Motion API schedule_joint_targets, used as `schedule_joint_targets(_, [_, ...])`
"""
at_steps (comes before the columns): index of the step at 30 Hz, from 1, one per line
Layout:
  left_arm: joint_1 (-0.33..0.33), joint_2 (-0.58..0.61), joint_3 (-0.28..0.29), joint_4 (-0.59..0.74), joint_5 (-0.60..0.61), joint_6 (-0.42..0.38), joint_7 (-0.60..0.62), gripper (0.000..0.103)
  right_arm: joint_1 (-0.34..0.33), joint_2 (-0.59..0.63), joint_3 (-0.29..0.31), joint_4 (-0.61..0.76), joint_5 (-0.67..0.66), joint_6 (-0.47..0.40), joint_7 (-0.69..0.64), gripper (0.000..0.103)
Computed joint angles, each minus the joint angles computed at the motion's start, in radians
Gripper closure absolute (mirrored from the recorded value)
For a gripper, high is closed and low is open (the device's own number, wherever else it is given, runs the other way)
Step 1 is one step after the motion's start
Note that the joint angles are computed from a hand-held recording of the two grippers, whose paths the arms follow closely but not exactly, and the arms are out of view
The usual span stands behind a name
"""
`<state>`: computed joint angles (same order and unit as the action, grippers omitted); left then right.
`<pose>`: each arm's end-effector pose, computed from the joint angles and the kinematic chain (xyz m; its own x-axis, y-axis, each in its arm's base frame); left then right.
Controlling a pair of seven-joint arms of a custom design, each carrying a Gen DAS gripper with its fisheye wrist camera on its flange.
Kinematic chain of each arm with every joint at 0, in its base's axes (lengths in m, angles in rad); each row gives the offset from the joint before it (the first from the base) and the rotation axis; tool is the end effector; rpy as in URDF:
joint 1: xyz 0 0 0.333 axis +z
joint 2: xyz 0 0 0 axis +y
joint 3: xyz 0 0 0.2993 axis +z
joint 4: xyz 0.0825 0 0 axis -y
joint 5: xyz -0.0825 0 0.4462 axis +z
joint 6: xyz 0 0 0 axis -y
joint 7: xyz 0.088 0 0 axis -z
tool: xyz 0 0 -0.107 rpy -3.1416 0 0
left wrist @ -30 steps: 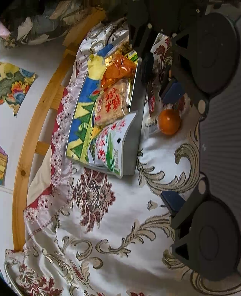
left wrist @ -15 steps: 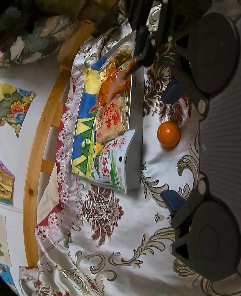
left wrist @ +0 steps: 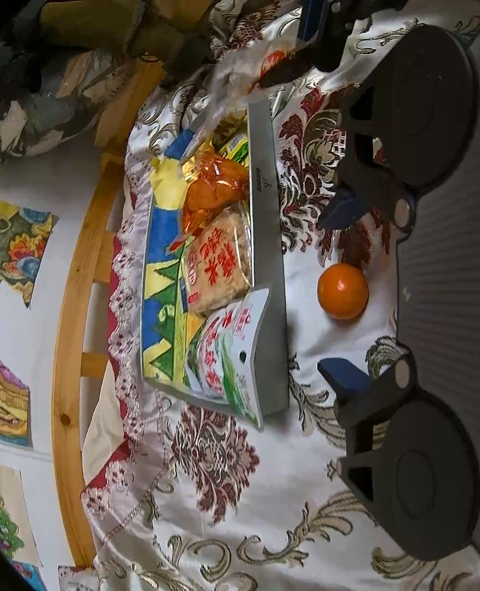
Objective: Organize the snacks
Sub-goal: 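Grasp the small orange with the left tool while the right tool grasps a clear wrapper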
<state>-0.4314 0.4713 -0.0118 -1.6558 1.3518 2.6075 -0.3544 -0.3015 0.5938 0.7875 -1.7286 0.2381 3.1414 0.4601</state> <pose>0.6696 -0.3398 0.3284 0.3076 -0.9327 0.1883 -0.4841 -0.3238 -0.8129 0.7132 0.2491 0.3796 0.7227 -0.6103 0.3245 -0.1479 -0.5951 -0.7899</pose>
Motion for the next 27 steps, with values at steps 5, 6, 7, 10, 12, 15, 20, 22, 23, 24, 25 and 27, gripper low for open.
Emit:
schedule_joint_targets(5, [0.004,0.02,-0.001,0.016,-0.044,0.012,0.047,0.039,-0.02,-0.043,0.006,-0.046,0.072,-0.02,0.08,0.089])
schedule_joint_targets(6, [0.001,0.021,0.002,0.016,-0.046,0.011,0.047,0.043,-0.025,-0.047,0.011,-0.052,0.08,-0.023,0.073,0.089])
schedule_joint_targets(7, [-0.002,0.022,0.004,0.016,-0.049,0.008,0.052,0.045,-0.025,-0.047,0.011,-0.053,0.086,-0.025,0.066,0.089])
schedule_joint_targets(10, [-0.007,0.03,0.003,0.027,-0.071,-0.007,0.086,0.062,-0.02,-0.044,0.006,-0.046,0.117,-0.042,0.058,0.089])
schedule_joint_targets(12, [-0.014,0.032,0.006,0.029,-0.077,-0.016,0.098,0.066,-0.009,-0.046,-0.004,-0.041,0.14,-0.049,0.046,0.089])
schedule_joint_targets(15, [-0.02,0.031,0.012,0.029,-0.077,-0.019,0.094,0.067,0.015,-0.048,-0.022,-0.032,0.165,-0.053,0.02,0.089])
schedule_joint_targets(20, [-0.025,0.026,0.016,0.026,-0.053,0.007,0.071,0.067,0.06,-0.048,-0.058,-0.01,0.207,-0.058,-0.013,0.089])
schedule_joint_targets(22, [-0.027,0.026,0.016,0.029,-0.04,0.014,0.063,0.067,0.071,-0.052,-0.067,-0.008,0.224,-0.058,-0.025,0.089])
schedule_joint_targets(23, [-0.029,0.025,0.016,0.03,-0.032,0.017,0.057,0.067,0.074,-0.055,-0.07,-0.009,0.233,-0.058,-0.031,0.089])
schedule_joint_targets(24, [-0.031,0.025,0.016,0.032,-0.026,0.018,0.052,0.067,0.074,-0.059,-0.071,-0.01,0.243,-0.057,-0.038,0.089])
schedule_joint_targets(25, [-0.033,0.023,0.016,0.032,-0.018,0.021,0.042,0.067,0.076,-0.062,-0.073,-0.011,0.253,-0.056,-0.044,0.09])
schedule_joint_targets(27, [-0.031,0.022,0.015,0.033,-0.01,0.037,0.017,0.067,0.073,-0.067,-0.07,-0.016,0.273,-0.048,-0.058,0.09])
